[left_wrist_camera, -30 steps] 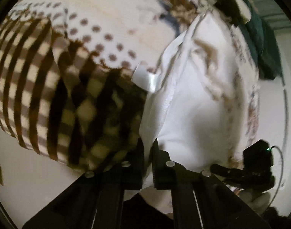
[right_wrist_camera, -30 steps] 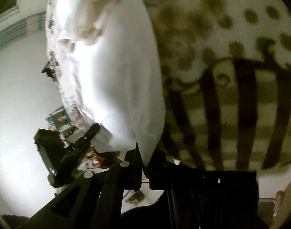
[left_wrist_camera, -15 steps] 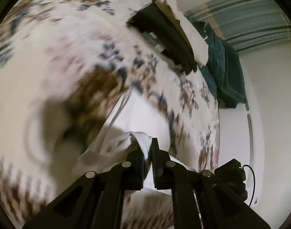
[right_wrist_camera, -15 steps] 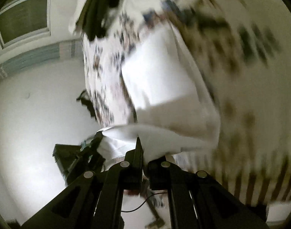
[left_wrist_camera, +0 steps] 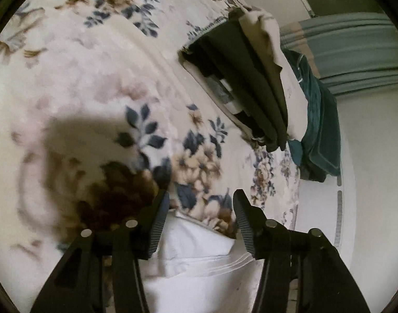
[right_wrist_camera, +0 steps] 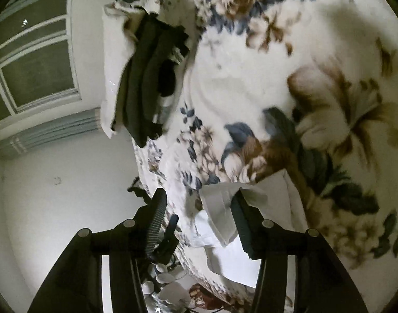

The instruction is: Fold small clothes

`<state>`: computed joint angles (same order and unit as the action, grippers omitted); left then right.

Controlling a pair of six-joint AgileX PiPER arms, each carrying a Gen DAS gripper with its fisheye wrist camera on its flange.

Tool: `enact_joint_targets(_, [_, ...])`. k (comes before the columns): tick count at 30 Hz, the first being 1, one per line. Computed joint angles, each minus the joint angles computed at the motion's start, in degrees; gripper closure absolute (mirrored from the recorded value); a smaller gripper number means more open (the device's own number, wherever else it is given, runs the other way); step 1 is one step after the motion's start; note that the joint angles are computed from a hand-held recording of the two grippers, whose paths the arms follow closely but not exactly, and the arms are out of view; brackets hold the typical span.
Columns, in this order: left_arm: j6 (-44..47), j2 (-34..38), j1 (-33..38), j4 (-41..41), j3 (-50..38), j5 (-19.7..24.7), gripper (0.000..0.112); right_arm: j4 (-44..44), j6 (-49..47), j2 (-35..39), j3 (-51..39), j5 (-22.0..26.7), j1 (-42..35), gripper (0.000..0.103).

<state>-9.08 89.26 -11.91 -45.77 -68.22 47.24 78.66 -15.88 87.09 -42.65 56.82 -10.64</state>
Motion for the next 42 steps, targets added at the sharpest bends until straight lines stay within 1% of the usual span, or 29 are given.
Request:
enact_joint_targets(1, [-1.3,-1.19,-0.08,2.46,0.23,0.63,0.064,-0.92,-0.34,-0.31,0.5,0.92,-1.1,0.05])
enact_joint_targets(3, [-4.27,-4.64,-1.1,8.6,1.88,1.57,0.064,-5.96,2.51,-2.43,0.23,1.62,-1.38,0.05])
enact_joint_targets(5, [-6.89,-8.16,-2.76,13.55,4.51,2.92,0.064,-10.3,4.82,-5.41,1.43,1.97,0.49,0.05])
enact_joint_targets(7, [-9.59,-11.85,-5.2,18.17,7.73,5.27,0.064,-12.28,5.85,-5.69,2.24,1.28,5.19,0.05])
enact_joint_targets(8, [-9.98,-13.12,-6.19,18.93,9.18,5.99,0.064,-14.28,7.49,-4.89,1.9,1.02,9.66,0.05])
enact_joint_targets(10, [-11.93,-14.6,-8.66,20.59,11.46,6.67,0.064,-14.99,8.44,-1.62,0.62,-0.41,16.01,0.05])
enact_joint_targets(11, [-12.65,-14.85,-9.75,20.67,12.41,6.55,0.064,-15.48,9.6,2.25,-1.63,-2.23,20.53,0.05])
enact_joint_targets(12, [-13.06,-15.04,-10.42,20.57,12.92,6.59,0.064,-15.14,9.93,5.32,-3.56,-3.78,23.09,0.05])
enact_joint_targets(14, [-13.46,-13.77,-12.06,20.77,13.16,6.44,0.064,-14.59,10.87,12.18,-9.51,-6.04,26.34,0.05])
enact_joint_targets(16, [-12.96,-12.05,-12.61,21.12,11.88,6.71,0.064,-14.35,12.21,16.39,-15.23,-7.03,26.9,0.049])
enact_joint_targets(18, [-11.3,-10.31,-12.62,21.39,10.02,6.81,0.064,-15.78,14.7,20.27,-23.43,-8.25,26.72,0.048])
enact_joint_targets(20, [-8.93,-7.75,-11.65,20.84,7.23,7.05,0.064,-19.4,17.69,21.78,-29.82,-9.5,26.28,0.048])
enact_joint_targets(23, [-5.72,-3.31,-9.69,19.39,2.52,7.62,0.064,-25.8,21.38,22.33,-37.5,-8.91,24.59,0.048])
enact_joint_targets(25, [-3.33,0.6,-8.96,18.36,-1.36,8.43,0.064,-28.53,22.62,20.85,-38.27,-8.29,23.51,0.048])
enact_joint_targets(28, [-1.38,7.86,-9.16,19.0,-8.24,9.59,0.064,-27.47,21.16,15.66,-32.65,-7.08,20.11,0.045])
enact_joint_targets(31, [-0.01,14.31,-9.0,19.15,-13.99,10.73,0.064,-33.97,25.54,9.03,-26.05,-6.79,18.27,0.043])
enact_joint_targets(32, [0.86,16.29,-8.87,18.84,-15.73,11.33,0.064,-37.5,27.97,6.2,-22.52,-6.47,17.34,0.042])
enact_joint_targets(34, [1.03,18.96,-9.02,19.6,-18.07,11.97,0.064,-40.2,29.39,3.42,-17.22,-5.31,15.39,0.042])
enact_joint_targets(35, [1.56,19.56,-9.02,19.36,-18.43,11.59,0.065,-38.63,28.19,2.31,-13.07,-5.8,13.64,0.042])
enact_joint_targets(37, [3.76,18.8,-8.9,17.8,-17.1,8.79,0.068,-33.95,23.38,3.45,-8.49,-6.92,11.27,0.042])
enact_joint_targets(38, [5.63,17.74,-8.69,16.55,-15.83,7.16,0.088,-31.07,20.73,5.03,-6.52,-8.22,10.43,0.042])
enact_joint_targets(39, [7.23,17.03,-8.37,15.42,-15.15,6.64,0.101,-27.12,16.82,6.32,-5.04,-9.68,9.93,0.042])
enact_joint_targets(40, [7.7,16.7,-8.01,15.24,-15.07,6.64,0.106,-24.2,13.9,7.66,-4.33,-10.62,9.82,0.042])
enact_joint_targets(41, [8.73,16.37,-7.4,14.46,-14.62,6.34,0.105,-21.35,11.22,9.26,-4.09,-12.11,9.85,0.043])
enact_joint_targets(42, [8.95,16.43,-6.85,14.51,-14.72,6.18,0.105,-18.85,8.87,9.1,-3.55,-13.87,10.12,0.049])
